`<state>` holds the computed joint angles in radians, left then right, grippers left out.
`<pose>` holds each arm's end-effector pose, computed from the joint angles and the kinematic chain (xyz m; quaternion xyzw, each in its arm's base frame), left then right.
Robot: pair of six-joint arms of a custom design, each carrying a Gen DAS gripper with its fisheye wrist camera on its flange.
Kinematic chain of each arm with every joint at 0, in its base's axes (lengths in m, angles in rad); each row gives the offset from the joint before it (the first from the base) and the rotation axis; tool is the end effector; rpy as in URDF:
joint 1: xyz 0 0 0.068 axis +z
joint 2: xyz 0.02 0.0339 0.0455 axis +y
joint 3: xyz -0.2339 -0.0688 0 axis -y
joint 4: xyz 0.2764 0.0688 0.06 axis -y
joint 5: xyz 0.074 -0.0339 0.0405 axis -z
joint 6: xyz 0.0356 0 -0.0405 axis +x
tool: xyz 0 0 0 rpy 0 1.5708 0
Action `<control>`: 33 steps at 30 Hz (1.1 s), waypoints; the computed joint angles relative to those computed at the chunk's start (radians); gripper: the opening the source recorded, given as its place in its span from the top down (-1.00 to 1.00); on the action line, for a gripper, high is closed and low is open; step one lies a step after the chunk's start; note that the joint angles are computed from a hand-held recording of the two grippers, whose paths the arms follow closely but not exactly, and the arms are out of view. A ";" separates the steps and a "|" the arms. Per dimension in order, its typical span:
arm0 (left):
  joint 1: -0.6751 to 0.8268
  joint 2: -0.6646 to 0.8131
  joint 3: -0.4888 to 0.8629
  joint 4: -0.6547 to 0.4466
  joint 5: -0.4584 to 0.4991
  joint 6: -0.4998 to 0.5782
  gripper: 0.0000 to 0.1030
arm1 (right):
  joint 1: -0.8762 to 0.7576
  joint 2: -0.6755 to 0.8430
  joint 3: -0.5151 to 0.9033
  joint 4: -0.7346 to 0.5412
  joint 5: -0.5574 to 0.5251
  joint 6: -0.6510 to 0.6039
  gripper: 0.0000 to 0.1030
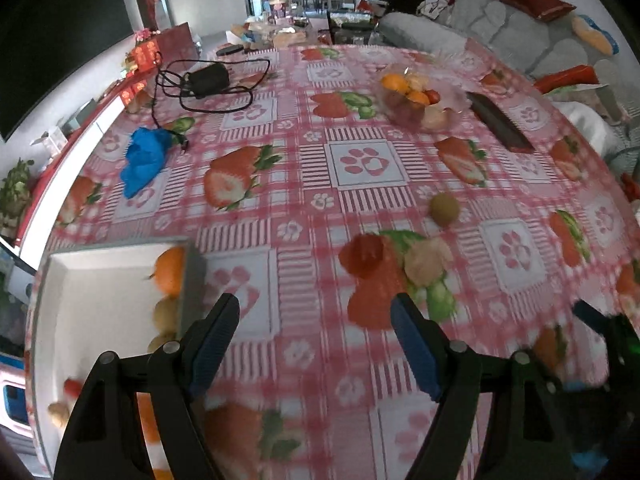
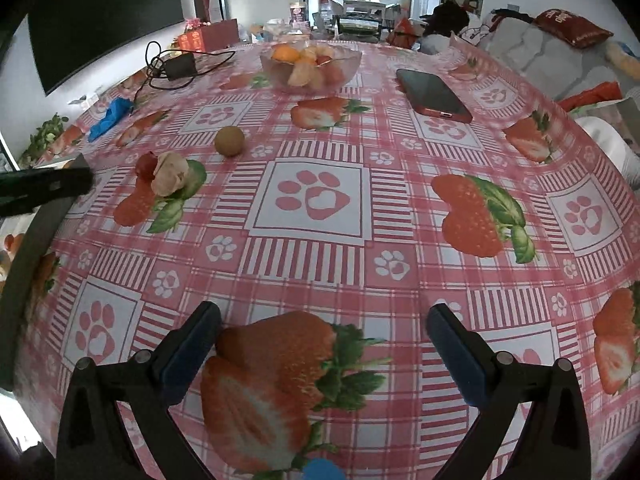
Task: Organize fruits
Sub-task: 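Move both tools back toward the fruit pile, then grasp a red round fruit from the pile with the left tool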
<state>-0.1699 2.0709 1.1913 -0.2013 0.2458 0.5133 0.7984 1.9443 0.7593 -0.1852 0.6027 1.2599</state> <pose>0.3983 -0.0771 0.0483 0.3506 0.8972 -0.0761 0.2575 0.2137 0.1904 -0.0035 0.2462 0.9182 -0.0703 0.3023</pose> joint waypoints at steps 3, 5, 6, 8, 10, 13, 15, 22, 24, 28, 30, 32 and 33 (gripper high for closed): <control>-0.031 0.073 0.065 0.000 -0.035 -0.021 -0.55 | -0.002 0.005 0.000 0.008 0.002 -0.004 -1.00; -0.044 0.108 0.099 -0.004 -0.045 -0.030 -0.54 | -0.002 0.004 -0.001 0.008 0.003 -0.003 -1.00; -0.053 0.124 0.114 -0.003 -0.049 -0.038 -0.54 | -0.004 0.006 -0.001 0.014 0.003 -0.007 -1.00; -0.063 0.145 0.137 -0.007 -0.050 -0.049 -0.53 | -0.003 0.006 0.000 0.013 0.003 -0.005 -1.00; -0.077 0.166 0.160 -0.011 -0.053 -0.063 -0.50 | -0.001 0.004 -0.002 0.011 0.004 -0.002 -1.00; -0.100 0.206 0.204 -0.034 -0.065 -0.076 -0.32 | -0.001 0.003 -0.002 0.011 0.004 -0.003 -1.00; -0.103 0.211 0.208 -0.026 -0.057 -0.088 -0.21 | -0.001 0.003 -0.002 0.011 0.004 -0.003 -1.00; -0.100 0.197 0.193 -0.025 -0.041 -0.081 0.53 | -0.001 0.004 -0.001 0.009 0.004 -0.001 -1.00; -0.092 0.182 0.167 -0.012 -0.032 -0.072 0.53 | -0.001 0.004 -0.001 0.009 0.004 0.000 -1.00; -0.053 0.118 0.057 0.037 -0.007 -0.039 0.53 | 0.000 0.005 0.000 0.007 0.004 0.001 -1.00; -0.022 0.073 -0.019 0.072 0.009 -0.014 0.53 | -0.003 0.006 0.002 0.006 0.003 -0.002 -1.00; 0.009 0.031 -0.087 0.097 0.023 0.009 0.53 | -0.002 0.006 0.002 0.004 0.002 -0.001 -1.00; 0.029 0.010 -0.122 0.108 0.030 0.021 0.53 | -0.005 0.005 0.003 0.002 -0.002 -0.005 -1.00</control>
